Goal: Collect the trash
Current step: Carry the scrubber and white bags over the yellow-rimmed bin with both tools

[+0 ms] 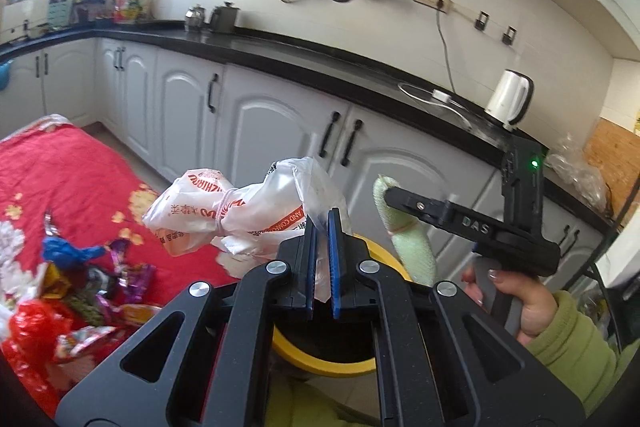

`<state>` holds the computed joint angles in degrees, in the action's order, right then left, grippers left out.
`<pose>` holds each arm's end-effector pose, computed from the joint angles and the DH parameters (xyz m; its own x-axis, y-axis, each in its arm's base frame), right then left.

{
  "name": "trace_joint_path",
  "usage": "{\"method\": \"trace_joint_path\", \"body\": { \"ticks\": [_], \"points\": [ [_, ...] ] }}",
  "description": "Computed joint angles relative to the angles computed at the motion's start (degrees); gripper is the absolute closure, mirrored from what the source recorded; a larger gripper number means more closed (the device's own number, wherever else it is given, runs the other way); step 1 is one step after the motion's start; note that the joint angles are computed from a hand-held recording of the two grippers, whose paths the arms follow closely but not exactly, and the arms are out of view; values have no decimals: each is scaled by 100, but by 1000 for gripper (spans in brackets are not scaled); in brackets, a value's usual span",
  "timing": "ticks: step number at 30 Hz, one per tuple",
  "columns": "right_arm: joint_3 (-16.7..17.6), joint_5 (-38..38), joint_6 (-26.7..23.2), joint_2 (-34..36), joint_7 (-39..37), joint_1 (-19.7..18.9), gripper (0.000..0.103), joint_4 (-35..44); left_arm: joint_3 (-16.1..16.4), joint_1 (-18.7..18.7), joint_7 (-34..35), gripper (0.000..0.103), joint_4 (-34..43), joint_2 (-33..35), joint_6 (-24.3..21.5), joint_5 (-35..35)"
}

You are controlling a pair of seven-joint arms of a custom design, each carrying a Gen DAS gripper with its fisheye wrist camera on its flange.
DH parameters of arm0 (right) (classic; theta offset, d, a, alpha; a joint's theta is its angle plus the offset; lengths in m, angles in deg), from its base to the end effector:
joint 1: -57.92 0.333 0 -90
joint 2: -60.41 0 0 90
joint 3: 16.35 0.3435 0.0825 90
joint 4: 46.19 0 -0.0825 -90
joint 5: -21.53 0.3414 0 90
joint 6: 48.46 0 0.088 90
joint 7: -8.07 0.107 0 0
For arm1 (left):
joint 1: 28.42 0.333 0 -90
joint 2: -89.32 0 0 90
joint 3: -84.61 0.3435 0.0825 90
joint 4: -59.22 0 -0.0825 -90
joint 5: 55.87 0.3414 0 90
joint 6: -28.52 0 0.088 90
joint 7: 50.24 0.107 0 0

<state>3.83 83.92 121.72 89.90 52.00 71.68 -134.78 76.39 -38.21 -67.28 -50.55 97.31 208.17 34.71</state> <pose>0.6407 0.2906 0.4808 0.4465 -0.7629 -0.4675 -0.6654 0.0662 -0.7436 0.5113 -0.2532 0.5273 -0.1635 -0.9497 0.2672 -0.5148 -0.1489 -0.8443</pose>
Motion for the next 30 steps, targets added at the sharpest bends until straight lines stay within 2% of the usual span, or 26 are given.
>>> {"method": "trace_joint_path", "body": {
  "ticks": [6, 8, 10, 12, 18, 20, 25, 27, 28, 30],
  "points": [
    [16, 99, 98, 36, 34, -72, 36, -26, 29, -30, 116, 101, 257, 467, 555, -118],
    [57, 168, 126, 70, -24, -119, 36, -33, 48, -64, 451, 101, 257, 601, 692, -424],
    [47, 185, 124, 109, -2, -129, 35, -20, -29, -29, 1089, 101, 185, 708, 767, -1036],
    [42, 195, 132, 147, 30, -132, 35, -19, -355, 208, 1835, 101, 103, 847, 830, -1717],
    [-6, 51, 146, 327, 308, -112, 35, 83, -1876, 1316, 3598, 100, 18, 1410, 694, -3065],
    [-44, -50, 158, 375, 457, -90, 35, 93, -2159, 1481, 3969, 100, 54, 1602, 647, -3268],
    [-40, -238, 208, 443, 759, -117, 34, 40, -2580, 1658, 4717, 100, 181, 1992, 535, -3652],
    [-37, -319, 203, 487, 877, -141, 34, 42, -3065, 1979, 5117, 100, 208, 2245, 433, -3898],
    [-15, -344, 203, 497, 907, -165, 34, 34, -3189, 2056, 5247, 99, 214, 2319, 416, -3994],
    [-23, -425, 177, 535, 1017, -187, 32, 53, -3131, 1943, 5432, 99, 265, 2336, 283, -4096]
  ]
}}
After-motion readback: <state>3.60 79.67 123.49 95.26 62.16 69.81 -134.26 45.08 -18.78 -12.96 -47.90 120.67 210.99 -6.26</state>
